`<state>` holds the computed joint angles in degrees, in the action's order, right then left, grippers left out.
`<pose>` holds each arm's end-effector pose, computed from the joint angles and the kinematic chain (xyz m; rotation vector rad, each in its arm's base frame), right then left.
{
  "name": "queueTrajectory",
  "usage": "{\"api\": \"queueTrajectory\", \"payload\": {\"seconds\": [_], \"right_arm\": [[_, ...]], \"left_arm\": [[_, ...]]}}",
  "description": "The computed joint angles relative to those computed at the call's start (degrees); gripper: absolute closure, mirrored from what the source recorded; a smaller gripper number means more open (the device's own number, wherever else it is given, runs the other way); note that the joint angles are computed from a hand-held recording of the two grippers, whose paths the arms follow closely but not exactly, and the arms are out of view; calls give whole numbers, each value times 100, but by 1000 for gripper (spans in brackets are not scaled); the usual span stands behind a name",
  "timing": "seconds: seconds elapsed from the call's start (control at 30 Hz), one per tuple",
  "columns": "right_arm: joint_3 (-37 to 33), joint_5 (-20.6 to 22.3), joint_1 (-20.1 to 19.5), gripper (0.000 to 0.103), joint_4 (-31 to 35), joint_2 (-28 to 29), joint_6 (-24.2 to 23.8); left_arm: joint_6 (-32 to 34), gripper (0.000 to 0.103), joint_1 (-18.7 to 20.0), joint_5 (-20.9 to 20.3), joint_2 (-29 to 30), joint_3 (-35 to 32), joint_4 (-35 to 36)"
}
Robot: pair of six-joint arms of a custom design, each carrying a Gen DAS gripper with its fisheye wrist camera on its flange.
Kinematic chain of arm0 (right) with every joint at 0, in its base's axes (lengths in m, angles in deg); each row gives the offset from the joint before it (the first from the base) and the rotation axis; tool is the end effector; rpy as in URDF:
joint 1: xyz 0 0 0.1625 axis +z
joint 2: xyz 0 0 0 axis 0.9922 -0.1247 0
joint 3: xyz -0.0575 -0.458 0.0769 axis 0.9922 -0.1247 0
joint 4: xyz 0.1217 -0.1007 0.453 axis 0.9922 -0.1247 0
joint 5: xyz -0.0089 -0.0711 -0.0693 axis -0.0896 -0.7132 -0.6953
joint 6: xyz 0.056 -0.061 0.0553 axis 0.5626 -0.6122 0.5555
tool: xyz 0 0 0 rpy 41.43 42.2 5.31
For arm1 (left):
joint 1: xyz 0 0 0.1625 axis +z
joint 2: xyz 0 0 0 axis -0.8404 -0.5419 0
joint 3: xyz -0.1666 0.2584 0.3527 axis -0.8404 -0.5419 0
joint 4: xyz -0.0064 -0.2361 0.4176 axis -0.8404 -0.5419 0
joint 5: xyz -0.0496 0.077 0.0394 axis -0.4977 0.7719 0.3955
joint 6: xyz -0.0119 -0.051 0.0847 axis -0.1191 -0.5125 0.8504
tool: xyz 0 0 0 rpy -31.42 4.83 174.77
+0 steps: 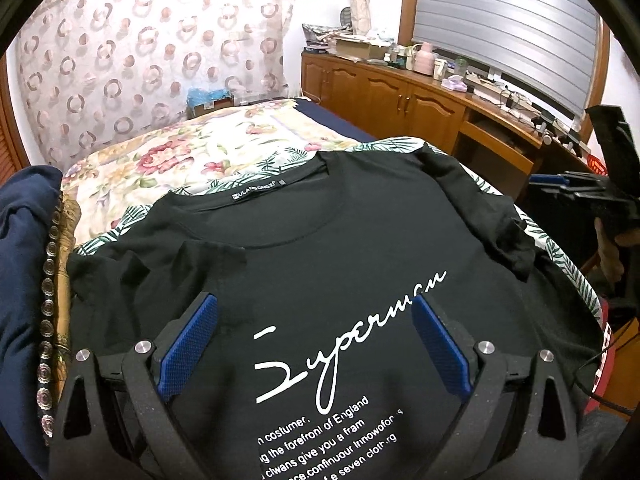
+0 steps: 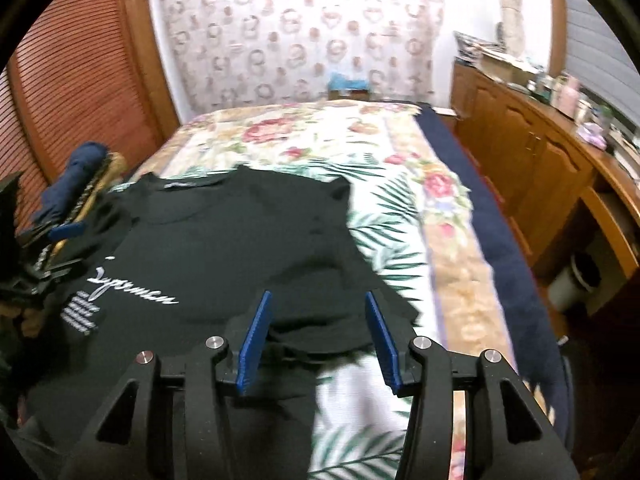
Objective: Fold small clothes
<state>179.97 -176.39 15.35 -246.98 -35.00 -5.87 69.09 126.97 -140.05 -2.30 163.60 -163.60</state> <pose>0.1664 -0.6287 0.1124 0.2760 -2.1852 1.0744 -0.1031 -0.7534 0.1517 1.2190 2.4349 -0.5493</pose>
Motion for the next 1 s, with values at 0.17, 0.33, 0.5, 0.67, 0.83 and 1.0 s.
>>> {"api": "queueTrajectory", "payload": {"seconds": [0.17,0.33,0.5,0.67,0.83,1.0], "right_arm": [[-115,-11,-146,53,173,63,303],[-230,110,-269,53,478,49,538],[-273,142,-367,53,761,-62,751],[-373,-151,-330,53,818,-5,783],[-548,-471,-193,64,663,201,269],[-539,-273,-173,98,817,168,142]], "left_arm": [[-72,5,19,43,13,26,78],[-63,5,3,118,28,83,160],[-48,5,7,147,33,107,235],[-51,5,1,147,29,132,289],[-39,5,-4,159,29,149,282],[-81,5,2,160,37,144,273]]}}
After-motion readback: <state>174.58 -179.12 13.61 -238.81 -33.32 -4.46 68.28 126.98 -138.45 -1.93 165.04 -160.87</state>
